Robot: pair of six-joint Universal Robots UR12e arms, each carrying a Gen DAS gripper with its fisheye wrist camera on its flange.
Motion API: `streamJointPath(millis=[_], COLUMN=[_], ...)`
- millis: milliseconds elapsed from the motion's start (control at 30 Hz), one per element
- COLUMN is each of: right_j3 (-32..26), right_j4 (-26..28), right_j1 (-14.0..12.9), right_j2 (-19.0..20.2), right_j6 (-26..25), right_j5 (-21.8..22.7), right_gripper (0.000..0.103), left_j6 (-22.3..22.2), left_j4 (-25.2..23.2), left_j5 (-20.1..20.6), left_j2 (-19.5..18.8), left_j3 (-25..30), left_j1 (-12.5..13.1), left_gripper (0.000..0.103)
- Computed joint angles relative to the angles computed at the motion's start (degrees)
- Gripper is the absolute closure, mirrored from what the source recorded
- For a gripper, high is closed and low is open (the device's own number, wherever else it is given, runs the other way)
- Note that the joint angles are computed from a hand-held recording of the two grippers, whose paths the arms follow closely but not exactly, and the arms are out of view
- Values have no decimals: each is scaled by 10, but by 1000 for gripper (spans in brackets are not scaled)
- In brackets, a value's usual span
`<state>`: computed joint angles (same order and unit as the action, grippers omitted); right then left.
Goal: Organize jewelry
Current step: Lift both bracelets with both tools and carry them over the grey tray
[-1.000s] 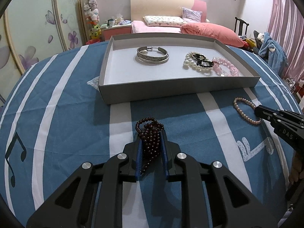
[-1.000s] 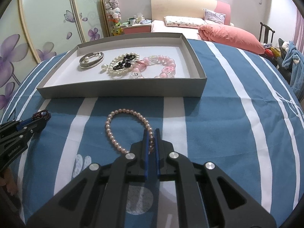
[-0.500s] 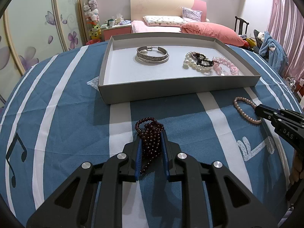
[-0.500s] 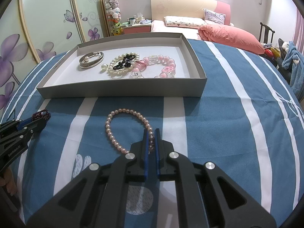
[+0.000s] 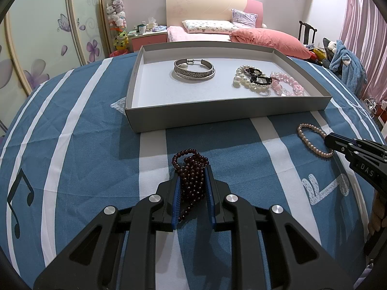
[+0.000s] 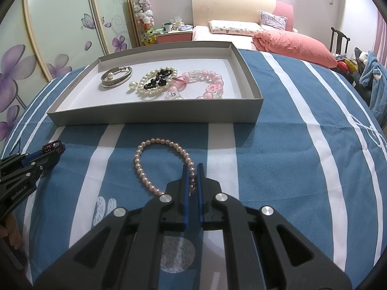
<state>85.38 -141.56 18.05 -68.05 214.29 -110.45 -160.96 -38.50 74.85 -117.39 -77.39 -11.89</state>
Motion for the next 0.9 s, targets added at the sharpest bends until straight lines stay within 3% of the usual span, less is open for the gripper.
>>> streamJointPath(millis=[267,367,500,600,900], right_j3=[6,24,41,52,57], right_j4=[-8,-44,-100,-154,-236], right_j1=[-1,-7,-4,-1,11], right_j2=[-3,-13,-21,-26,-25], right_j6=[18,40,50,54,52], right_j5=[7,31,17,12,-3], right_gripper=[96,97,97,97,97], left_j6=[-4,-26,-50,-65,-71], left_j4=[3,0,-2,18,125], left_j5=[4,-6,-29,-42,-49], left_j2=[0,2,6,11,32], left_j3=[-1,-3,-9,-19,-59], left_j1=[0,4,12,16,15], left_gripper=[86,86,87,87,89])
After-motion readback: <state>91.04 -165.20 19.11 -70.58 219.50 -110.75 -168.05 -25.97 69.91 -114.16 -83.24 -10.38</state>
